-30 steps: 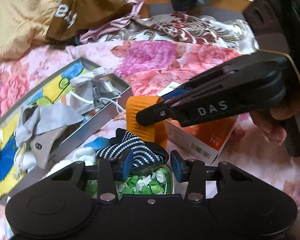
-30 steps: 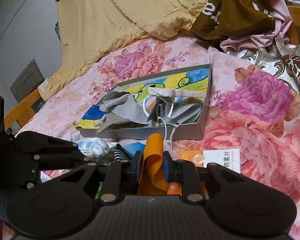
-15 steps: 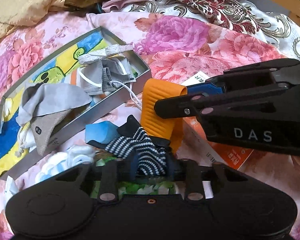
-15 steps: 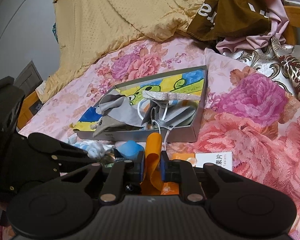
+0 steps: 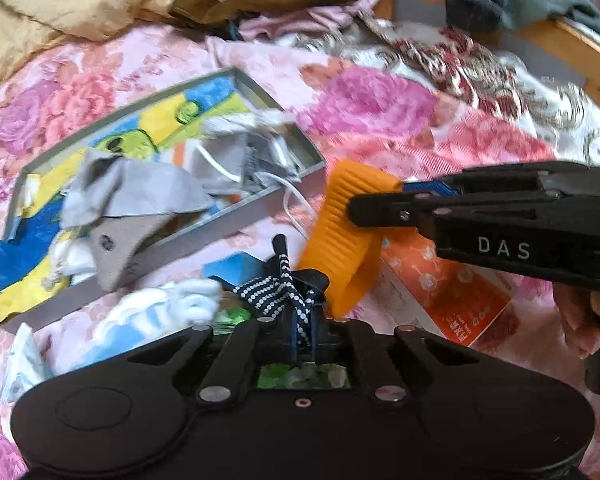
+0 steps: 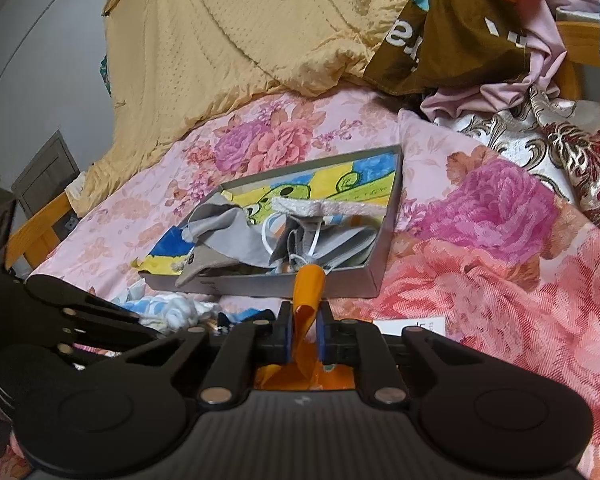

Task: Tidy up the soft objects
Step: 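Lift and carry the striped sock and orange strip over the tray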

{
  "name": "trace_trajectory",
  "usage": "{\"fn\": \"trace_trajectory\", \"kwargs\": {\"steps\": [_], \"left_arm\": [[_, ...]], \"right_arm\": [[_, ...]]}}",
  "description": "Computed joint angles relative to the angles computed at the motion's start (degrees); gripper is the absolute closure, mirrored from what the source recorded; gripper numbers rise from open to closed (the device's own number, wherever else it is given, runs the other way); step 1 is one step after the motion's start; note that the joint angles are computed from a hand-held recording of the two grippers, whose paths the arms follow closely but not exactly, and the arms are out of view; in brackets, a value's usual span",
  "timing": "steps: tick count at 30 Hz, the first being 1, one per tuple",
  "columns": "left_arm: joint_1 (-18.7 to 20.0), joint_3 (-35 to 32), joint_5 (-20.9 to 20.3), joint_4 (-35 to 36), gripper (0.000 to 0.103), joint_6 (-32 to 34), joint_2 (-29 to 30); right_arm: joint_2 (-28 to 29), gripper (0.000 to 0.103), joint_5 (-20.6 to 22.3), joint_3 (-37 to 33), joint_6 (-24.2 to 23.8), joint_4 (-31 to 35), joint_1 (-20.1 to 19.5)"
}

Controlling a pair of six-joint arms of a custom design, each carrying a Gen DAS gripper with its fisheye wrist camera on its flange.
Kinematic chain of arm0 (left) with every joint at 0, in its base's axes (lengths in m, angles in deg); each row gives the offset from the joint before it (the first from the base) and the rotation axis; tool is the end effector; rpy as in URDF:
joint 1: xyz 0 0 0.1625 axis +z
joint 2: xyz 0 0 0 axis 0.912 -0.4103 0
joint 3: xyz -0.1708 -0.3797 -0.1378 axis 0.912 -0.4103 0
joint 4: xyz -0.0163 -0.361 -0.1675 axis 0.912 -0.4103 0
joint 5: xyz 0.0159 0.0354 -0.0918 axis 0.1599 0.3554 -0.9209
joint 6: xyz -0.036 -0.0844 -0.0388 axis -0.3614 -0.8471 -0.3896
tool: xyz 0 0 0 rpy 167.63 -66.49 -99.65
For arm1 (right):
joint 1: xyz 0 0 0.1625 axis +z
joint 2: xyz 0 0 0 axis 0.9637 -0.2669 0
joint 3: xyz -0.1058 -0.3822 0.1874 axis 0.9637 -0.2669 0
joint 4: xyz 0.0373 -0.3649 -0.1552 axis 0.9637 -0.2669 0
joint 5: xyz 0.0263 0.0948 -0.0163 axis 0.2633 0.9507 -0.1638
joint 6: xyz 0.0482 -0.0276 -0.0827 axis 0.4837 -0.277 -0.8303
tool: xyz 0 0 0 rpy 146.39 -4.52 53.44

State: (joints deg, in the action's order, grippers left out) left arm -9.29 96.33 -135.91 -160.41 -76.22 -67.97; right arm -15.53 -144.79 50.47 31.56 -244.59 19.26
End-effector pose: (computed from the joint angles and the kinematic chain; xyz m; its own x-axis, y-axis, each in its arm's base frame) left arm -0.1734 -0.6263 0.1537 -0.6527 0.3247 -0.6845 0.6188 0.7498 -0.2342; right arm 0.1812 -0.6528 0.1119 -0.8043 -0.5026 0.3168 -0.5880 0.5968 -0.5460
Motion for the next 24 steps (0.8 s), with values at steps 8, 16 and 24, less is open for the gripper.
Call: {"fn": "trace_trajectory", "kwargs": {"steps": [8,16,24], "left_arm": [[-1.5,3.9,-1.5,-11.1,0.099,2.1,-3.2],[-2.5,4.0,-2.8,-17.0,0.099,5.9,-5.2],[-1.5,-2.9,-3.8,-24.2,0.098,11.2,-3.3]], "right_arm": [[-0.7,0.091,5.1,1.9,-3.8,-4.2,-0.1],[-1.2,0.091,9.9,1.4,-4.8,-7.6,1.1],[2.5,0.091,15.3,-7.8,-1.2,-7.2,1.6]]}}
